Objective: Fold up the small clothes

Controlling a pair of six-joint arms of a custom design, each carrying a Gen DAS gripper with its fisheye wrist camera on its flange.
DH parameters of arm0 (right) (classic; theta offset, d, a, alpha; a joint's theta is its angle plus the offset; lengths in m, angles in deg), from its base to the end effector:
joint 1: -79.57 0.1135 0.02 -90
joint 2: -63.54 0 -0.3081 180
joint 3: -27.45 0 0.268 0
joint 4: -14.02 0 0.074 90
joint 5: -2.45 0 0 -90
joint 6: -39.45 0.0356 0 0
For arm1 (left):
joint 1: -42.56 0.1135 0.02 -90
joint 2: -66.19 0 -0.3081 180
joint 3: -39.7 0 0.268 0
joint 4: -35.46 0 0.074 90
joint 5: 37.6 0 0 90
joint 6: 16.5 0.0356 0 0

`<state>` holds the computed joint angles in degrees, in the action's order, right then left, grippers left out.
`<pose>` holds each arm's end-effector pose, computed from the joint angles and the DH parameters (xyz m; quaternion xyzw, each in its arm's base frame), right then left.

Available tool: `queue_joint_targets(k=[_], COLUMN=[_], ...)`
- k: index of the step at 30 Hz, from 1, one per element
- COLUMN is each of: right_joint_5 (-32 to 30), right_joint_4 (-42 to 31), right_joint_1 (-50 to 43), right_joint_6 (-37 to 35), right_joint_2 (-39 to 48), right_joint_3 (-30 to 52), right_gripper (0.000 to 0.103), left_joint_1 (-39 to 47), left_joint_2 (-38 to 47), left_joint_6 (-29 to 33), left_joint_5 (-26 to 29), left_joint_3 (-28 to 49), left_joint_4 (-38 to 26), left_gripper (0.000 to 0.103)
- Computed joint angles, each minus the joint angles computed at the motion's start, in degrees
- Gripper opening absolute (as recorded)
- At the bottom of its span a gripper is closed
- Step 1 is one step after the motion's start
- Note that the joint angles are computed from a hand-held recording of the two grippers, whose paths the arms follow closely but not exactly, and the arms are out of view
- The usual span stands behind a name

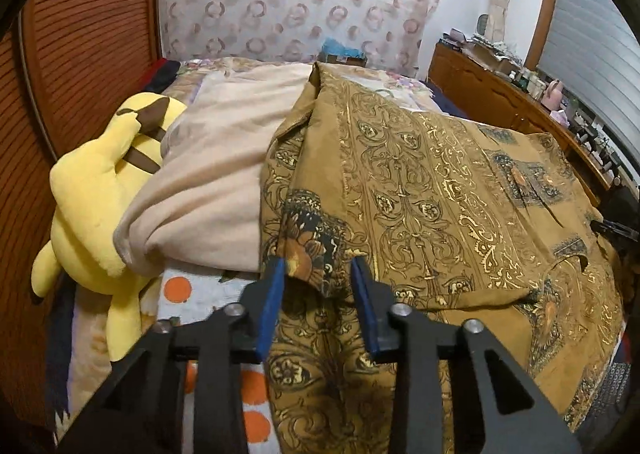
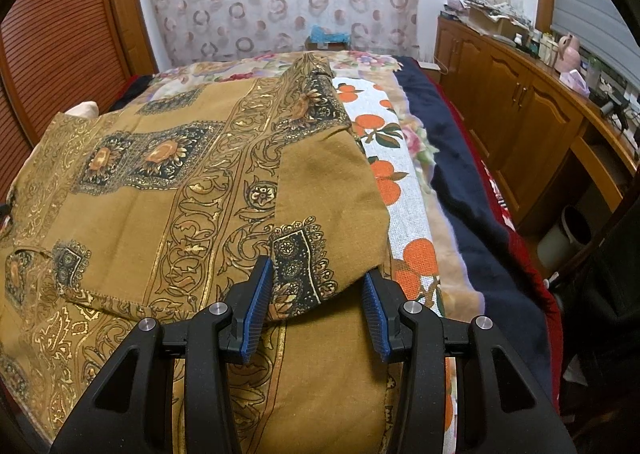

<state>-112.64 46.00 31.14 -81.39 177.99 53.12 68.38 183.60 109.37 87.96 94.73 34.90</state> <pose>0.1516 -0.1481 0.0371 0.0817 0.9339 -0.0176 0.3475 0.3087 0.1264 0.0579 0.1523 0.9160 -0.1407 0.3435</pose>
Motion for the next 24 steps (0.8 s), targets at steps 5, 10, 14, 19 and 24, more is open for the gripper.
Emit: queue_joint_targets(k=[5,10,14,19,24], right_joint_5=[0.0,0.0,0.0,-2.02,-4.86], right_joint_4=[0.1,0.22,0.34,-8.98,-13.29], right_joint_1=[0.04,0.17,0.12,-0.43,-0.04], right_joint_6=[0.06,0.21,0.23,-2.48,-4.13], right_joint_2=[0.08,0.19,0.28,-3.64,-10.62], right_joint_3=[-0.02,-0.05,-0.03,2.6,1.79], right_gripper=[0.044,0.044,0.041,0.006,0.0], left_joint_1=[-1.47,-2.43,-2.65,-1.75,-0.44], left_joint_2=[-0.14,1.33,1.52,-2.59,-7.96], left_joint_6=[-0.78,-1.64,0.35,2.01,2.13], left_joint_5=[-2.1,-4.41,-3.7,-0.42,3.73], left_joint_3=[-1.45,0.62,0.88,-1.42,-3.39], left_joint_4=[4.02,3.14,2.09,0.66,-1.67], left_gripper=[0.014,0.014,0.0,0.0,0.0])
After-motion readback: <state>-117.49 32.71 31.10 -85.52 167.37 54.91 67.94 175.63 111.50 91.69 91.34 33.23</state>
